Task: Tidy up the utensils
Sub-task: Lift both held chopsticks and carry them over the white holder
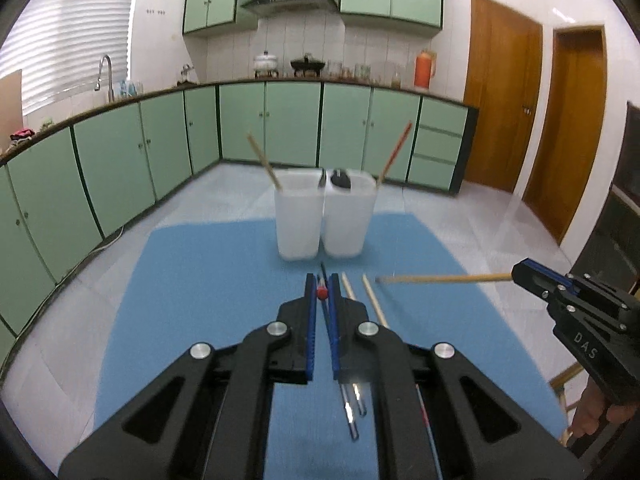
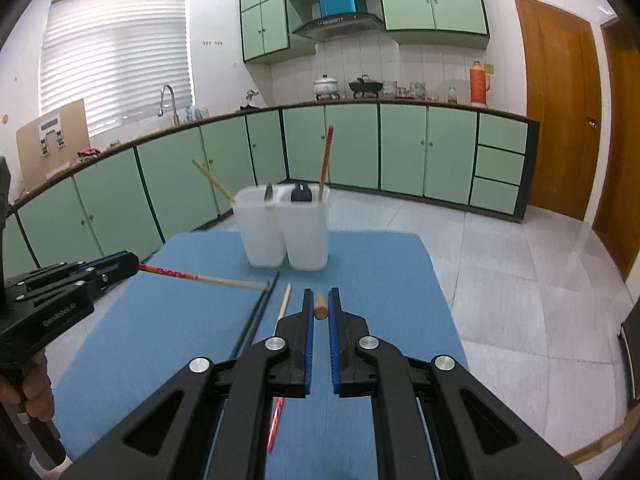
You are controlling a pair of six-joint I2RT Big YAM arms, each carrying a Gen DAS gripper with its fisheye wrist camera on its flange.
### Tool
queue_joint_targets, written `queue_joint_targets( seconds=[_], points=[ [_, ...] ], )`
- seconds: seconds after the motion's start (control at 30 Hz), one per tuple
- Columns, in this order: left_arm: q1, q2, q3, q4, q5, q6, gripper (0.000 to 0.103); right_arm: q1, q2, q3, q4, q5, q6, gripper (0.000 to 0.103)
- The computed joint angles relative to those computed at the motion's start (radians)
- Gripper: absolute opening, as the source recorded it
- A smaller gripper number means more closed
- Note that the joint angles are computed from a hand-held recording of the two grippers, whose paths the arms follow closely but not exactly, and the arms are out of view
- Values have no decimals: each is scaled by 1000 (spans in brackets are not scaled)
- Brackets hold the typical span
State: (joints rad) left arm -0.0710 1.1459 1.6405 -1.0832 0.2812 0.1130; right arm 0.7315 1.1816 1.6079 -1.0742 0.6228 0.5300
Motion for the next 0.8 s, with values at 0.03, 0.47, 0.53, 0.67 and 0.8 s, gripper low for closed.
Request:
queue_joint_targets(
  seconds=[0.03,0.47,0.53,0.67,0.8],
  points=[
    [0,11,22,5,5,-10,5,-11,4,14,4,-13,-12,7],
    [-11,103,189,16,25,-47,5,-96,127,264,-36,-136,-162,7],
    [-11,111,204,22,26,-50,5,-100,145,295,-39,-143,-186,7],
    [-14,139,256,24,23,-61,5,-110,168,341,-33,-170,-224,7],
    [-12,163,305,40,23,-71,5,-122,203,410,-30,-182,-267,7]
  ],
)
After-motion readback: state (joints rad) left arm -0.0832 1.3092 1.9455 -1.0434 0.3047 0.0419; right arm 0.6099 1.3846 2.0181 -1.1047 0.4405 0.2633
